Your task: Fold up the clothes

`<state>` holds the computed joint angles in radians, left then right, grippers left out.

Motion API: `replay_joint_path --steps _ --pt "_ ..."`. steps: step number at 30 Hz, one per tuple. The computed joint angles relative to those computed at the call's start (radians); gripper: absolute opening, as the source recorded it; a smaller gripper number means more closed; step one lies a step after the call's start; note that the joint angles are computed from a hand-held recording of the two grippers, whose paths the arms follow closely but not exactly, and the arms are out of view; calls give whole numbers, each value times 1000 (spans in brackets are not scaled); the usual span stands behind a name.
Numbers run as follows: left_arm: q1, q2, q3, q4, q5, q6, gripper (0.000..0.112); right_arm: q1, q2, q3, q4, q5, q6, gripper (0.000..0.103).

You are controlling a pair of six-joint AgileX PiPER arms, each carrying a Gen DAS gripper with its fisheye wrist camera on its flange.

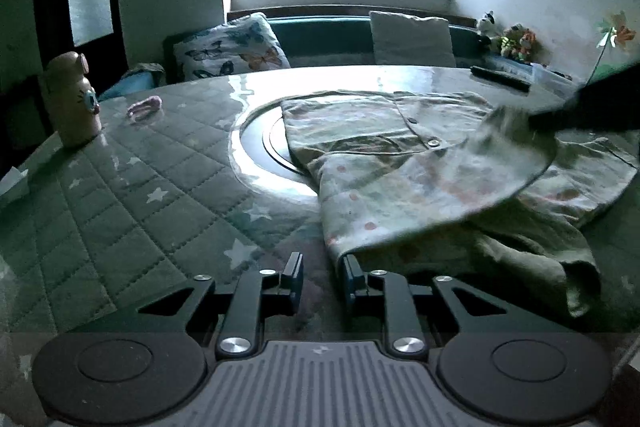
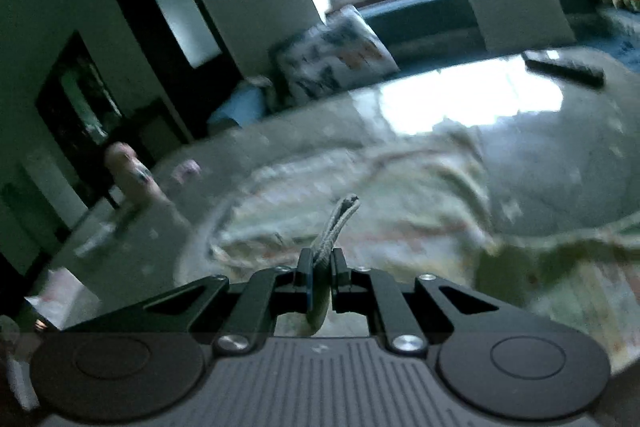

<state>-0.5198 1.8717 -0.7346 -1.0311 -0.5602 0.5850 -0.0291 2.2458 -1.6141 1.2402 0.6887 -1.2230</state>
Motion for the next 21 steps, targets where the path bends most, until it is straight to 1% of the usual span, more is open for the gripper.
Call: replay_joint_path --steps 5,6,7,10,13,14,15,17,19,21 --pt "10 -79 53 41 22 -4 24 33 -20 80 -35 -147 -65 11" --pt "12 -96 61 46 26 0 24 39 -27 93 -21 -169 -99 11" --pt "16 -108 62 48 28 7 25 44 -36 107 8 -188 -149 15" --pt "31 -131 48 55 32 26 26 61 -50 126 97 -240 -281 16" --pt "53 -110 -17 49 51 56 26 75 -52 125 147 -254 -351 16" --pt "61 -98 -43 51 61 61 26 79 -45 114 143 -251 -350 16" --pt "72 -75 -81 56 76 64 26 82 -33 95 123 -243 -332 16" --pt "88 -21 -165 24 114 108 26 89 -8 59 87 -229 -300 16" --pt "111 29 -238 28 162 117 25 101 20 28 49 -231 -272 16" --pt "130 91 -326 -40 205 191 25 112 51 -9 -3 -235 -224 16"
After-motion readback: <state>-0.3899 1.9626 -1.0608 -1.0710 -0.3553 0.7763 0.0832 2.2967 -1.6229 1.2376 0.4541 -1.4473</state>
